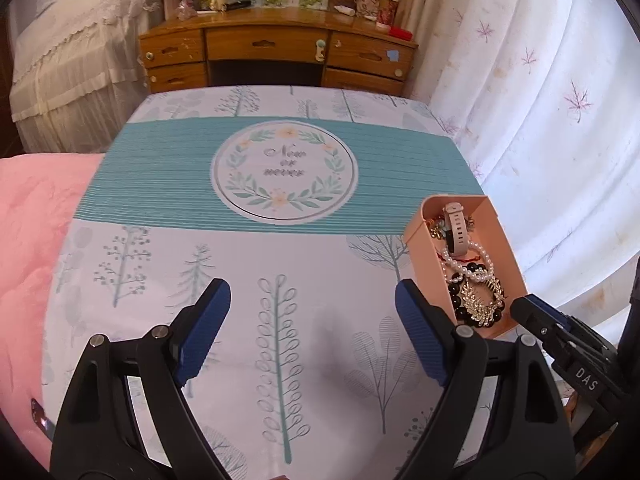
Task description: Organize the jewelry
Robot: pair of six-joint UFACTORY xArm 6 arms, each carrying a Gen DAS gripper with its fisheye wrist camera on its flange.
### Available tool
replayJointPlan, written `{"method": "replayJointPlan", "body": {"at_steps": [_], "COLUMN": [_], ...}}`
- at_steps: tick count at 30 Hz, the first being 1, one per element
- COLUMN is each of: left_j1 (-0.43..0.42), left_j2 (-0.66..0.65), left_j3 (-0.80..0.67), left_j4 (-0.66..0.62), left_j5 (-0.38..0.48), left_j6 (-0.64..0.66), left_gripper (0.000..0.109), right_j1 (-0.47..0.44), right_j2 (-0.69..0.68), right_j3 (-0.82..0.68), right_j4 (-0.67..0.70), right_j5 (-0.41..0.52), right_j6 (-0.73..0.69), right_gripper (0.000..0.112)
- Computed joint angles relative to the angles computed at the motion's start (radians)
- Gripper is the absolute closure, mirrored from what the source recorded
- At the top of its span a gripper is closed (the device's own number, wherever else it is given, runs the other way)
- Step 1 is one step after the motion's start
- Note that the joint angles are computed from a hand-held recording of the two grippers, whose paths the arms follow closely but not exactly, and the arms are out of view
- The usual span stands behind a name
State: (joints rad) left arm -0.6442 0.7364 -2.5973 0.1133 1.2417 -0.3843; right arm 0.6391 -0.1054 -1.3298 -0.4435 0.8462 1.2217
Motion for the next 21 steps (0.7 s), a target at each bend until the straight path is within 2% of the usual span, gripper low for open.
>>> {"method": "replayJointPlan", "body": {"at_steps": [6,9,12,14,21], "left_j1": [-0.006,-0.013,-0.030,-0.046,-0.067], "left_j2": [-0.126,-0.155,-0.253,-0.277,-0.321], "left_j3": [0.150,0.171,0.324,0.361,0.421], "left_j4": [0.055,0.060,0.100,0.148,0.163], "left_j5": [-0.036,-0.009,-0.076,-0.085,-0.103], "left_j6": [-0.002,0.002,-0.014,-0.031,-0.048], "left_gripper": [0.026,0.026,0.026,0.026,0.026], "right_j1": [0.064,0.093,0.123,0.152,0.221], "right_j2": [0.076,0.113,0.144,0.168,0.198], "right_j3": [-0.175,-0.265,-0.339,-0.391,-0.456], "right_j4": [-0.035,-0.052,-0.080,-0.111,-0.168], "right_j5": [0.191,0.265,0.336,0.398,0.449], "right_j6": [-0.016,-0.017,-0.007,0.004,0.018], "right_gripper": [0.076,0.075,0.067,0.051,0.049]}}
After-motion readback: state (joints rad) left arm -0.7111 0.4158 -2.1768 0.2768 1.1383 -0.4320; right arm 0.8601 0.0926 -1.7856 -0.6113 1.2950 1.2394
